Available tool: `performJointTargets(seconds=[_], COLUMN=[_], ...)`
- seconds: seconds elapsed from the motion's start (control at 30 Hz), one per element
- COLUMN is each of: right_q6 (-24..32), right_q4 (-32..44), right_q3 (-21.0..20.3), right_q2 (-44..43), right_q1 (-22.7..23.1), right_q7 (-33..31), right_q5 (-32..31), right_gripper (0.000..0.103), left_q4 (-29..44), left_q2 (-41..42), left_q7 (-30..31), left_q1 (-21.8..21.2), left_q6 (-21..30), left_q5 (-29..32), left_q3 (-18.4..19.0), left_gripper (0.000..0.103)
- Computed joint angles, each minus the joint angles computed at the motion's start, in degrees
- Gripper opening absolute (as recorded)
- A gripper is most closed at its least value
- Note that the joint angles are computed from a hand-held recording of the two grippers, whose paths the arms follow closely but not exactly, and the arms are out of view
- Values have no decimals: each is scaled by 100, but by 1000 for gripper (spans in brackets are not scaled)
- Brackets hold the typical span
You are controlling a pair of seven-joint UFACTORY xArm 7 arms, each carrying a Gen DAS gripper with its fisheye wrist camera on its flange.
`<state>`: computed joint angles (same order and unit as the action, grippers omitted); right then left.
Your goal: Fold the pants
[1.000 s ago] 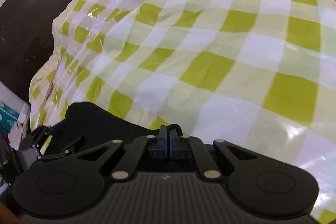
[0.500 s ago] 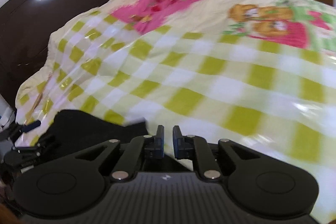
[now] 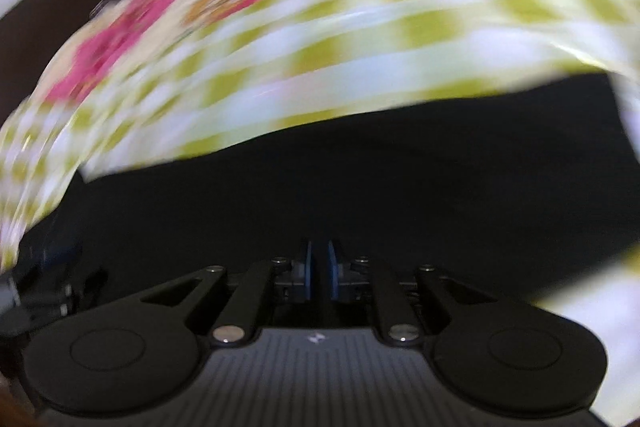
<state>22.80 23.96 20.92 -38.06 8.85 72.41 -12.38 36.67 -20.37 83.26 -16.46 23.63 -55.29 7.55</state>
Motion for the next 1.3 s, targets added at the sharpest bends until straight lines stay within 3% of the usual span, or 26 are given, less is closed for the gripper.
performJointTargets(seconds=[0.13,0.2,0.3,0.43,0.5,0.6,0.73,0.77,0.87,1.03,1.2,1.3], right_q6=[608,835,424,-562,-757,-502,850,898,351,-75,595,1140], right_q4=[-961,-1298,-1843,-2054,-2123,-2318,-2429,-2449,-2571,-2519,-2515,-2238], right_q3=[-160,-145,-37,-31,-60,-170,162,163,-122,-162,-174,-333], right_q2=[-1755,-2351,-2903,-2483,-2420,-2916,-4099,-4127,-3816,-3490,-3991,-3887], right_q1=[325,429,351,-103,-216,-53,226,187,-13,-250,63,85], right_q7=[527,836,1390,1732,1655,1808,2255,2312,2342,2382,2467,2140], right_q5=[454,661,795,740,806,780,675,608,551,485,554,471], right_gripper=[14,23,21,22,22,20,22,22,24,31,29,29], left_q4=[-28,-30,-89,-138,-126,-56,44,56,60,100,149,168], left_q2=[-73,-67,-138,-231,-235,-163,-5,21,18,64,162,176], left_q7=[-249,-374,-478,-548,-596,-663,-716,-724,-683,-664,-664,-617], left_q1=[-169,-285,-470,-746,-858,-980,-1012,-1020,-1048,-1040,-1032,-1033], left_q6=[43,20,-30,-91,-101,-68,28,22,42,61,40,89], left_q5=[0,57,136,199,217,211,156,130,25,18,-31,-86], left_q3=[-213,-339,-452,-506,-497,-472,-498,-525,-567,-636,-708,-705], left_gripper=[82,82,82,82,82,82,82,82,82,82,82,82])
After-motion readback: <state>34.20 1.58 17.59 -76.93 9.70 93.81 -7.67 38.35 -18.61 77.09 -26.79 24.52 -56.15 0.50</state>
